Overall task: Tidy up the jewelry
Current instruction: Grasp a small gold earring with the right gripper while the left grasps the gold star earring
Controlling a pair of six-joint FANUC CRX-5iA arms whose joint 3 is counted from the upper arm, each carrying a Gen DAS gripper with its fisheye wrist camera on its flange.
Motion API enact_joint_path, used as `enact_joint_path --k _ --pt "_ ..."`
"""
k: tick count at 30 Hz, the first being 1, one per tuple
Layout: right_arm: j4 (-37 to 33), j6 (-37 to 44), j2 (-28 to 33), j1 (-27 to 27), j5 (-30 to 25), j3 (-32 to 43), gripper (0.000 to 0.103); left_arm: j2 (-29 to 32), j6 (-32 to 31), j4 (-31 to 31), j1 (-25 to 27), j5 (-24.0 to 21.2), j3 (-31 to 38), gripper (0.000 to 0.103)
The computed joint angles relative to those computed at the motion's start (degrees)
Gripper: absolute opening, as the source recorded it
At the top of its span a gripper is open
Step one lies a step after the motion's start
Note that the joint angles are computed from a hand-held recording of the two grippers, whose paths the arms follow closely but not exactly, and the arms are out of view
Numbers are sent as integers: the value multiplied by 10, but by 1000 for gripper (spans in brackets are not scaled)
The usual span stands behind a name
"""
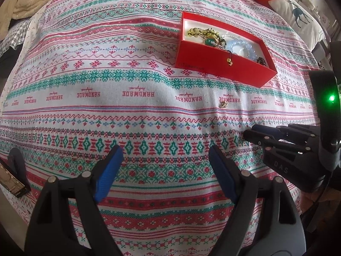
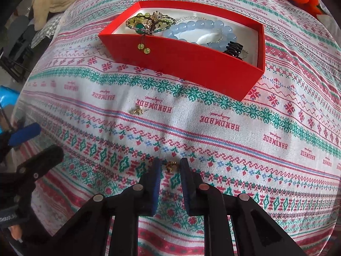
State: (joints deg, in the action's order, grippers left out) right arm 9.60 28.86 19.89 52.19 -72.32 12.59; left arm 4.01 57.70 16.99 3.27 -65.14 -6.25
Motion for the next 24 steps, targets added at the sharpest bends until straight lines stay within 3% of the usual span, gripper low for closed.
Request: enact_joint_path --k 7,14,24 --pt "4 1 -1 -2 13 -5 10 5 1 8 -8 1 4 83" --pt "22 -30 -55 -1 35 -61 10 14 -12 28 -29 5 6 83" --pt "28 -48 -112 -15 56 -123 10 52 12 65 -71 0 31 51"
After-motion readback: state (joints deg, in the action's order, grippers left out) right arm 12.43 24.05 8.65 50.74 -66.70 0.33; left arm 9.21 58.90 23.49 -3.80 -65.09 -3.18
